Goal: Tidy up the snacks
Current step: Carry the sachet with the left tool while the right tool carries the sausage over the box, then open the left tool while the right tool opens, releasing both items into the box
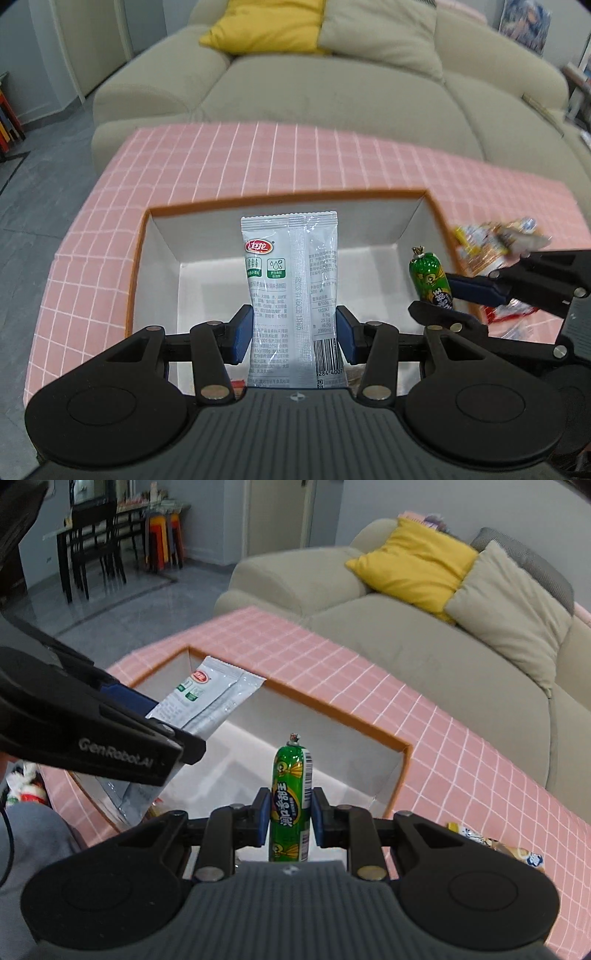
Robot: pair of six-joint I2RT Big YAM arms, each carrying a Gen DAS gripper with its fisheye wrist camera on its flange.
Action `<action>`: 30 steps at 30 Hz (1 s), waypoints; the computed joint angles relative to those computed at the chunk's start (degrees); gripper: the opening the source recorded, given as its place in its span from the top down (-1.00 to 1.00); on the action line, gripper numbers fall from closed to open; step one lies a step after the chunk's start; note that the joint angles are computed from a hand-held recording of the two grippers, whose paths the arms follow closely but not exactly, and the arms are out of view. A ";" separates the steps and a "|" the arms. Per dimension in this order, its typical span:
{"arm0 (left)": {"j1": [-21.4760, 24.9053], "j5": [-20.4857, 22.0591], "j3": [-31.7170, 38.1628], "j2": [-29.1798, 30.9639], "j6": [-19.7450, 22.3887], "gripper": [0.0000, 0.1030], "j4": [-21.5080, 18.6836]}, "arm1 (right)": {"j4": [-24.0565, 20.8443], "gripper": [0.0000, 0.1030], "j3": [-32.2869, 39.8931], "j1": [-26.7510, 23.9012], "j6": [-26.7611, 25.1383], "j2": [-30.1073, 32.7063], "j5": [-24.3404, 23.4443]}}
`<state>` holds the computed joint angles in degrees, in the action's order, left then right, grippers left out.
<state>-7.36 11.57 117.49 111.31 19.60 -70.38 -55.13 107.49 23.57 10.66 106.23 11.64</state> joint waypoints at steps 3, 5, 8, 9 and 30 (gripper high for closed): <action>-0.33 -1.75 3.54 3.24 0.89 -0.04 -3.65 | -3.23 0.62 3.32 -0.25 -2.04 3.15 -0.70; -0.48 -2.60 5.34 4.96 1.20 -0.04 -5.46 | -4.95 0.62 4.93 -0.57 -2.77 4.78 -1.19; -0.58 -3.89 7.75 7.29 0.85 -0.04 -7.52 | -8.20 0.62 8.39 -1.06 -2.98 7.69 -1.90; -0.62 -4.41 8.12 7.81 0.76 -0.04 -8.01 | -9.01 0.62 9.32 -1.21 -3.03 8.46 -2.22; -1.34 -9.12 10.90 12.46 0.62 -0.07 -11.35 | -15.04 0.56 17.14 -2.27 -4.03 14.83 -4.75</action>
<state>-8.70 2.45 128.39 123.77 20.22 -81.73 -70.17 124.63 21.31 6.63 121.06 6.89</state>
